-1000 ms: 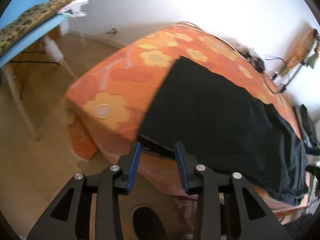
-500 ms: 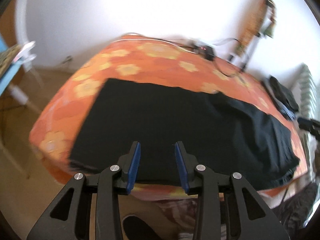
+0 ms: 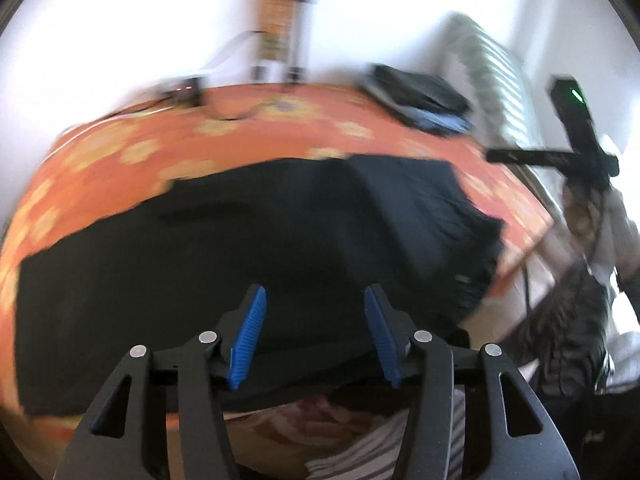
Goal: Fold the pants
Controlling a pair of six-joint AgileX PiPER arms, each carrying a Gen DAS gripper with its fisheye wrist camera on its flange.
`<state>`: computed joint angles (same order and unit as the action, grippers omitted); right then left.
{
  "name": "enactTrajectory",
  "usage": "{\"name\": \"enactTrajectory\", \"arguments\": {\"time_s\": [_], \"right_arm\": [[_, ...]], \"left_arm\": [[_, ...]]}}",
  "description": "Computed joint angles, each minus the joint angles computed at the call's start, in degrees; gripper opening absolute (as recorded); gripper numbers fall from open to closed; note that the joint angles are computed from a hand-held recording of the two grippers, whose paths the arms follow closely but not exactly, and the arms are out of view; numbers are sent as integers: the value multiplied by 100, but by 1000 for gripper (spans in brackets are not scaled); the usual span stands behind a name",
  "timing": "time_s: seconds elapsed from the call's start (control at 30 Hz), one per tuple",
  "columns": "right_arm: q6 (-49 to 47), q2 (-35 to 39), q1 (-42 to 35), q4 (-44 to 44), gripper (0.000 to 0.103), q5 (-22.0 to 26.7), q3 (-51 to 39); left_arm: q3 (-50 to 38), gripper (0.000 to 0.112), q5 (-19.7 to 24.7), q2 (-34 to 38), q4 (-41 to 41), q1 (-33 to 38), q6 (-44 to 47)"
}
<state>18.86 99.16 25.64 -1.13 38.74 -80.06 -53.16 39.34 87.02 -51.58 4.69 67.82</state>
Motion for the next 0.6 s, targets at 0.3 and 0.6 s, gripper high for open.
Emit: {"name": "enactTrajectory", "arguments": {"time_s": [0.3,0.6], "right_arm": [[-48,-763,-409,995,46,-635,1755],[-484,-721,-481,1787,46,-862,2160]], "left_arm": [[14,51,-371,254,288,-1479,89],[-200,51,-518,705,550,-2087,-86]]}}
